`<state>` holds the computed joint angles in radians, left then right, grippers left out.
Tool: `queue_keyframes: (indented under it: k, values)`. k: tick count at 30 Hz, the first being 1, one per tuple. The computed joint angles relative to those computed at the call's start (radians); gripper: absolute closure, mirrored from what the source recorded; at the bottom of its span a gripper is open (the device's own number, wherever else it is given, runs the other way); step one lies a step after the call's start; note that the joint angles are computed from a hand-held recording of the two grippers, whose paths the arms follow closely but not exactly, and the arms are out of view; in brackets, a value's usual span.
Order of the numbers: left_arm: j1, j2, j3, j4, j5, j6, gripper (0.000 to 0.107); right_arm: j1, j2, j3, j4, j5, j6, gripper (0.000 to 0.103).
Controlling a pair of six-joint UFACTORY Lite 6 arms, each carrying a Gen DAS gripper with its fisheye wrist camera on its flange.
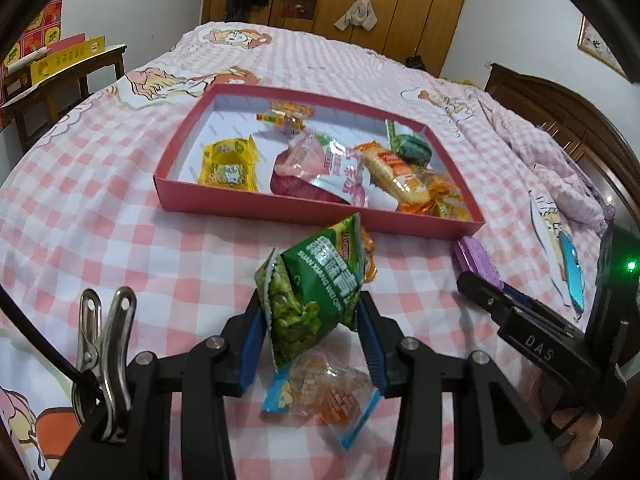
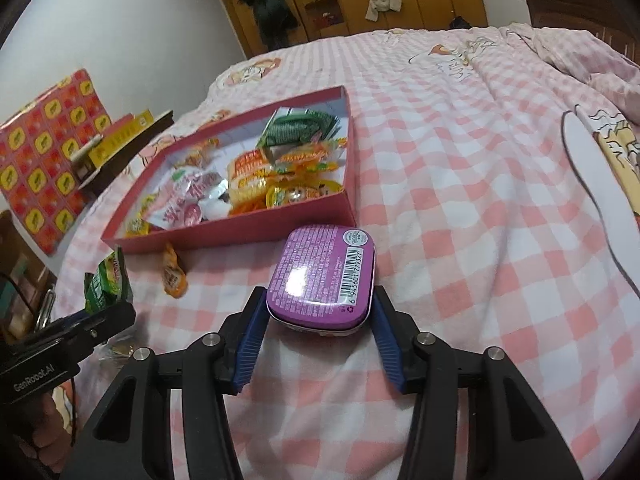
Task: Organize snacks
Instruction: 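Grasp the green pea snack bag with the left tool while the right tool grasps the purple tin, then carry the pea bag into the box with the left tool while the right tool drops the purple tin there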
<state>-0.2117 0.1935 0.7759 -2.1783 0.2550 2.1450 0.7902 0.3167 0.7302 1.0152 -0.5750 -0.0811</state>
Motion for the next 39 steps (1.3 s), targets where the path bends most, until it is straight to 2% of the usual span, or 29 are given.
queue_keyframes:
  k: [8, 15, 19, 24, 27, 39]
  values:
    - [0.026, -0.072, -0.039, 0.118, 0.021, -0.102, 0.061, 0.076, -0.066, -0.018, 0.132, -0.041, -0.108, 0.052]
    - [0.033, -0.103, -0.028, 0.16, 0.007, -0.125, 0.061, 0.083, -0.085, 0.032, 0.129, 0.007, -0.17, 0.052]
    - [0.043, -0.089, 0.025, 0.244, -0.001, -0.192, 0.061, 0.078, -0.078, 0.073, 0.135, 0.036, -0.218, 0.052]
    - [0.054, -0.005, 0.157, 0.37, -0.022, -0.298, 0.061, 0.04, -0.057, 0.131, 0.095, 0.099, -0.231, 0.052]
    - [0.059, 0.065, 0.251, 0.458, -0.025, -0.382, 0.061, 0.018, -0.01, 0.217, 0.175, 0.123, -0.381, 0.052]
    - [0.072, 0.333, 0.59, 0.848, -0.028, -0.785, 0.061, -0.076, 0.134, 0.49, 0.341, 0.209, -0.705, 0.051]
